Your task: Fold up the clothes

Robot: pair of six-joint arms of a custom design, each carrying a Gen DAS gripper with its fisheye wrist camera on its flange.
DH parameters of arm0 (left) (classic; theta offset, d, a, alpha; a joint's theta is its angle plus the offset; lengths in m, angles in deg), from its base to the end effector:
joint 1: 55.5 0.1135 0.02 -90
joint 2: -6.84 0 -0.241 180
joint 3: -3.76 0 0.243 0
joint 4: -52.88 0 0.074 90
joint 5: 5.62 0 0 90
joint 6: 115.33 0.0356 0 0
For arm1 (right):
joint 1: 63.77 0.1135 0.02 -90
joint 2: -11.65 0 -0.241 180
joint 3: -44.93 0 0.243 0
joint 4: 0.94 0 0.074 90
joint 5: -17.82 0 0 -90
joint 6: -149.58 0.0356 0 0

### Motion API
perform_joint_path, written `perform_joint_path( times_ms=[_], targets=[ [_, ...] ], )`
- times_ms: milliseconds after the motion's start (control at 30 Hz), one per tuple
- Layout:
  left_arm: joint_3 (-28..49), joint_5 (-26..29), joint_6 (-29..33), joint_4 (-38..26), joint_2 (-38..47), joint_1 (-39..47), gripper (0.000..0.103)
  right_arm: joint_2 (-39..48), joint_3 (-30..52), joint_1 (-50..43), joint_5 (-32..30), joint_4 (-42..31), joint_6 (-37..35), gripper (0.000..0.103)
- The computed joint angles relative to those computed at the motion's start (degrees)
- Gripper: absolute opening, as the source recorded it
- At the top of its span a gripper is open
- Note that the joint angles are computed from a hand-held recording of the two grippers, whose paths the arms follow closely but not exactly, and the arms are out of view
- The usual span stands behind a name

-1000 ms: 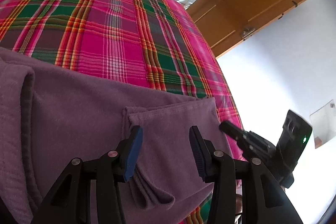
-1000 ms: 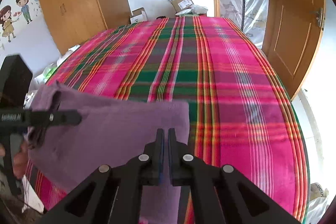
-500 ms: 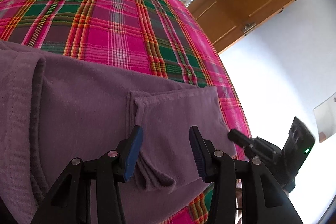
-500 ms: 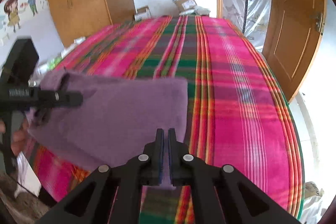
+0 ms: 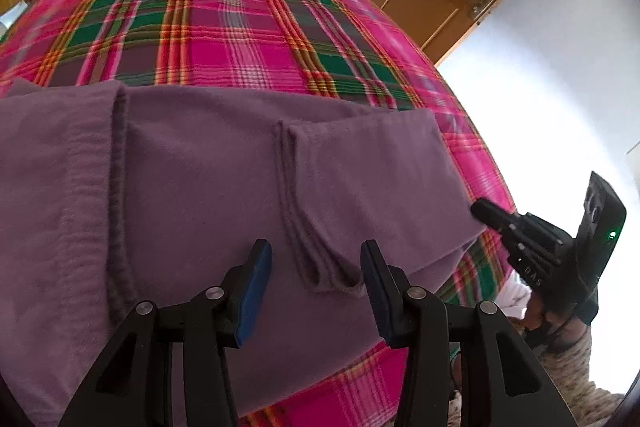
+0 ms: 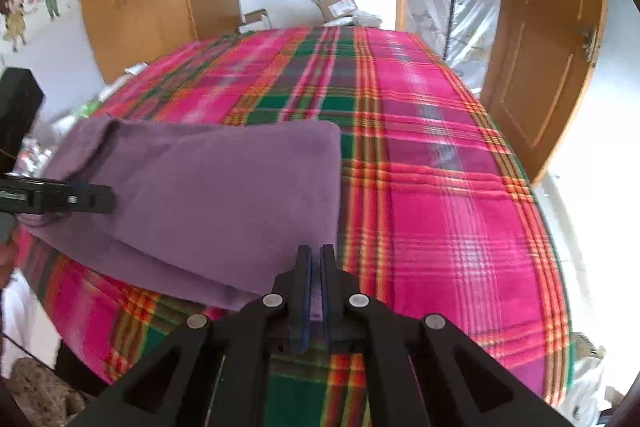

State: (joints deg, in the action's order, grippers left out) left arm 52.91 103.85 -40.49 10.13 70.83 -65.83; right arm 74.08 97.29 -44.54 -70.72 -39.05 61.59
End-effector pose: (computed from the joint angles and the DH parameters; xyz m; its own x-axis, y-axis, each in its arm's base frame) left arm 0.2014 -0.0488 0.1770 -0.8918 -0.0881 -0.4437 0.1156 0.9039 -0.4118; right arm 0.2088 0.0719 0.2030 -0.7142 -0.2120 -0.6670 -0.2883 0.9575 0.0044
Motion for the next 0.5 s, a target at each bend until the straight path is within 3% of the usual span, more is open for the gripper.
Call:
perform_joint_path(
  times_ms=[67, 200, 367, 500],
  targets=[
    [-0.30, -0.94, -0.37, -0.88, -1.40, 0.14, 0.048, -0.78, -0.18, 2.40, 3.42, -0.09, 0.67, 0.003],
    [-0.21, -0.42, -0.84, -2.24, -2.78, 1.31, 0.048, 1.25, 2.02, 8.64, 2.34, 2.68, 1.29, 0.003],
    [-0.94, 4.74, -0.60, -3.34, -6.58, 6.40, 0.048, 10.68, 6.02, 15.95, -1.18, 7.88, 2.32, 0.003],
    [-0.93, 9.21, 0.70, -3.68, -7.60, 11.29, 0.048, 16.48, 6.97, 19.60, 0.04, 11.07, 3.47, 0.004]
  ],
)
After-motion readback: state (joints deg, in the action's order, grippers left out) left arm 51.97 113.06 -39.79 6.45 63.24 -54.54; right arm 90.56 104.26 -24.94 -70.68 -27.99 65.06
